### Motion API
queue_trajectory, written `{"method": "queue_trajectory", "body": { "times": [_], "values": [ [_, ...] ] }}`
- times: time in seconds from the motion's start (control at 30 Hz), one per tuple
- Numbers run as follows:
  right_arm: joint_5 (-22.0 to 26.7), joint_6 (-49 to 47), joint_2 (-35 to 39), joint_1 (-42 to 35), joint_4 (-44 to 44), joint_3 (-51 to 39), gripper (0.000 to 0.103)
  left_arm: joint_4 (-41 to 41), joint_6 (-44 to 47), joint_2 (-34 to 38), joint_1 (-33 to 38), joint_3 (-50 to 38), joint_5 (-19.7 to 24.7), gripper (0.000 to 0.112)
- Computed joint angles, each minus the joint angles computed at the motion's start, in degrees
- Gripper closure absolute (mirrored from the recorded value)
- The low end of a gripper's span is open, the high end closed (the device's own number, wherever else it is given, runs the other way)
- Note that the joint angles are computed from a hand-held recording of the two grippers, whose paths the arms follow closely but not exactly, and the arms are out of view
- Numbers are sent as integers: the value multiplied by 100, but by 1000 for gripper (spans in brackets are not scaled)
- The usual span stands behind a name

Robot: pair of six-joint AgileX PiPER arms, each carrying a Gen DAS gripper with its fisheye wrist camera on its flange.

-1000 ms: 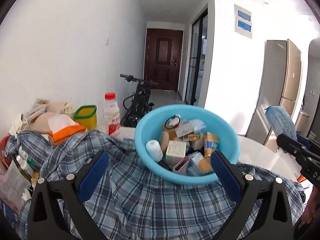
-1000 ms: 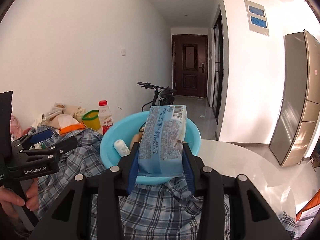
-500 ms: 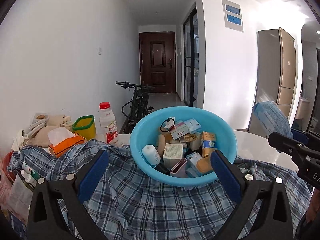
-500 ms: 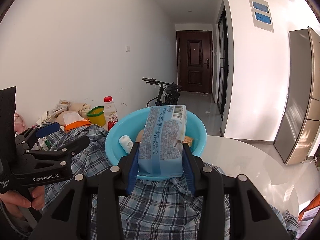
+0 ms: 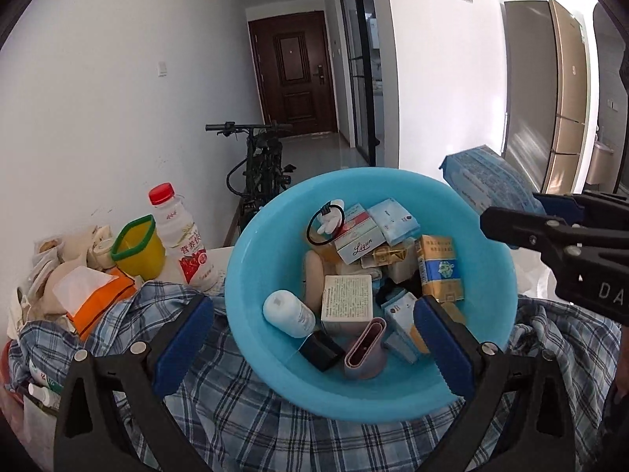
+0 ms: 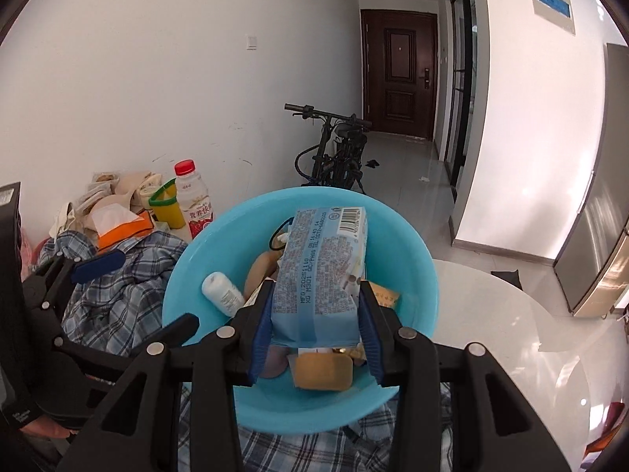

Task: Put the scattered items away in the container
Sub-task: 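Lower the blue pack into the basin and open the right tool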

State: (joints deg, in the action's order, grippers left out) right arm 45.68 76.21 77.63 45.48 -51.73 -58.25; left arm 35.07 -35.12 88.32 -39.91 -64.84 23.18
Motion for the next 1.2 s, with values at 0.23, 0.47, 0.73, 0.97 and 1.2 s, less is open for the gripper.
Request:
{"method": "queue_trajectory", "body": {
  "times": [0.23, 0.47, 0.73, 0.97, 1.2],
  "values": [
    [-1333, -3342, 1230, -1963, 2982, -1092, 64, -1416, 1598, 1463, 308, -1650, 522, 9],
    [-1353, -5055, 2169, -2649, 4655, -1849, 64, -2250, 2651, 2629, 473, -2973, 1211, 9],
    [-1155, -5233, 2576, -2791, 4840, -2360, 64, -2409, 2790, 2983, 547, -3428, 1300, 9],
    [-1348, -4560, 2288, -2706, 4155, -2050, 42, -2375, 2770, 2921, 510, -3374, 1301, 9],
    [-1206, -4309, 1858, -2644, 3839, -1738, 42, -2098, 2413, 2639, 413, -3105, 1258, 9]
  ]
}}
